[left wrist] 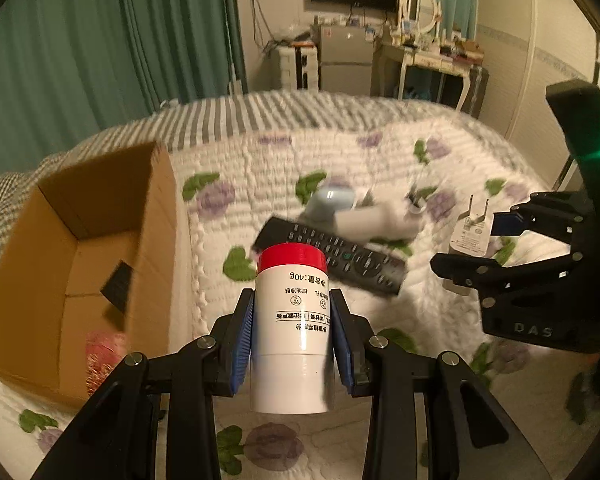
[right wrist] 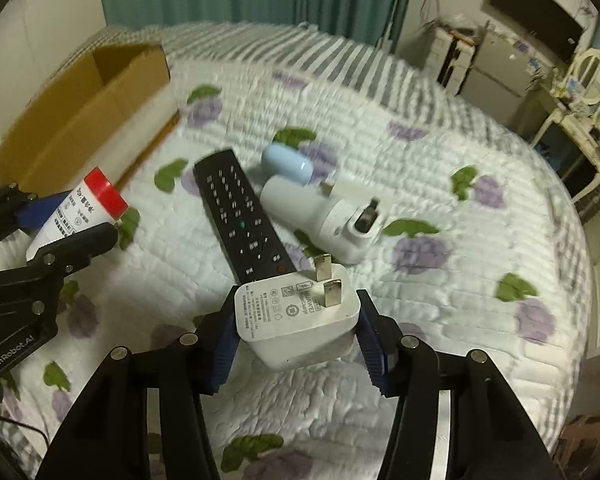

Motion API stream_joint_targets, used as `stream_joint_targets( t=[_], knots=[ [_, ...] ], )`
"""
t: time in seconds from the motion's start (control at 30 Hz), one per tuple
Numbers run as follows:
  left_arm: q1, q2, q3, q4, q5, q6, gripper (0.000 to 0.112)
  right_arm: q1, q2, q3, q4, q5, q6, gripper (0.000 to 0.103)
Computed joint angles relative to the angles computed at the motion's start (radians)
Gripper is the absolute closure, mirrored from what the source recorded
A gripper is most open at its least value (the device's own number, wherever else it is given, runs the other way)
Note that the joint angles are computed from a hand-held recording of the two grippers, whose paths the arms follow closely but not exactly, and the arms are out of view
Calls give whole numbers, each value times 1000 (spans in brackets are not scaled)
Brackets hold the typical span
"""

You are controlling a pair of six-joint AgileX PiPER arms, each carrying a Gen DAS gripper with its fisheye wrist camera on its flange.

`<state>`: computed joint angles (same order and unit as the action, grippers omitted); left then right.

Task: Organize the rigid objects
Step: 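Grasp the white charger with the right tool while the left tool lifts the bottle, then lower the bottle into the cardboard box with the left tool while the right tool carries the charger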

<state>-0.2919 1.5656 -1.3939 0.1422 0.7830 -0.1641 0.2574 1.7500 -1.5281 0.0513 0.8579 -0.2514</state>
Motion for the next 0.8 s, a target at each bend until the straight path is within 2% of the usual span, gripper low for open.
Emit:
stream_joint_targets(
  t=[0.1,0.2,0.4,0.57,0.8],
  knots=[
    [19,-46,-33,-33,21,43,76,19,-59,2,-44,-5,66,50],
    [66,-73,-97,-92,78,107,76,31,-112,-2,-45,10,127,51],
    [222,-105,-202,-239,139,286,76,126,-174,-56,-136,72,253,51],
    [376,-91,-262,-337,155,432,76,224,-157,-181,-235,150,332,51],
    [556,-26,-269,-427,138,590,76,349,-47,-393,-308,237,378,51]
  ],
)
